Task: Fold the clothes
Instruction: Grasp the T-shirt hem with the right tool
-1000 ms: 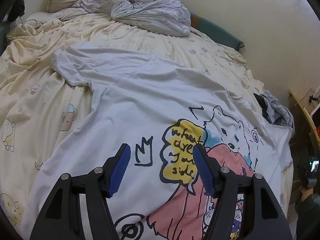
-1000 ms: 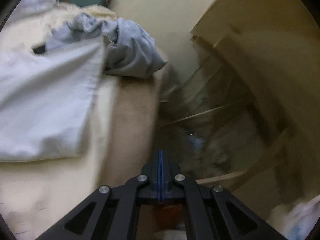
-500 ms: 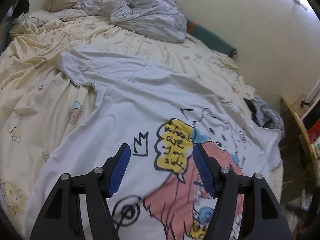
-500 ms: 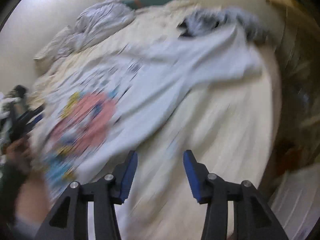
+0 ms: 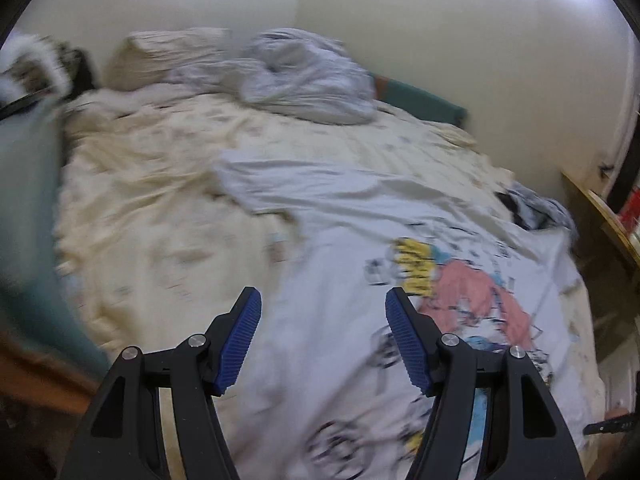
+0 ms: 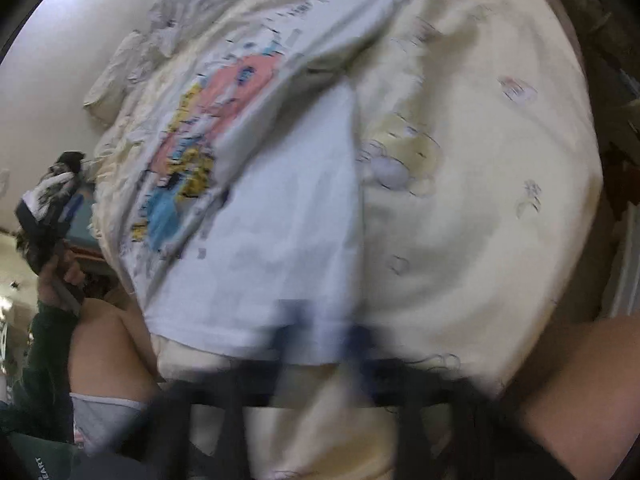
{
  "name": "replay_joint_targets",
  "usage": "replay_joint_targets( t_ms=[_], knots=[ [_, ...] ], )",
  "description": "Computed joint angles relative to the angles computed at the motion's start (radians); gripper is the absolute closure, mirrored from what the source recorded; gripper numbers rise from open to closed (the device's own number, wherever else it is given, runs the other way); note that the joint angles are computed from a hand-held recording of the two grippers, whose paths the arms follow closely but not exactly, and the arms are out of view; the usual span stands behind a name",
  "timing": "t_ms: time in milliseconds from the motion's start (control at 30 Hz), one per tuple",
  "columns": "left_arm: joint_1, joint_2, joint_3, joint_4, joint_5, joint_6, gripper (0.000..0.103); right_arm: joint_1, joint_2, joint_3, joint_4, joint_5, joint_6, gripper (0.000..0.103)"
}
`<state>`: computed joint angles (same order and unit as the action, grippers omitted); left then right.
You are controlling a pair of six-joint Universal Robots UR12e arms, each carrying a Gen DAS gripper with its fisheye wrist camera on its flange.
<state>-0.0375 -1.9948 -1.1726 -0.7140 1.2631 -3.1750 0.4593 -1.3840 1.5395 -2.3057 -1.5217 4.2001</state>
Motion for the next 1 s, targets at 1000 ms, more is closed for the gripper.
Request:
replay_joint_targets(
  t_ms=[1000],
  knots=[
    [0.054, -0.007, 0.161, -0.738, -0.057, 0.498, 0.015, 0.088, -0.052, -0.088, 0.389, -0.152, 0.143, 0.071]
  ],
)
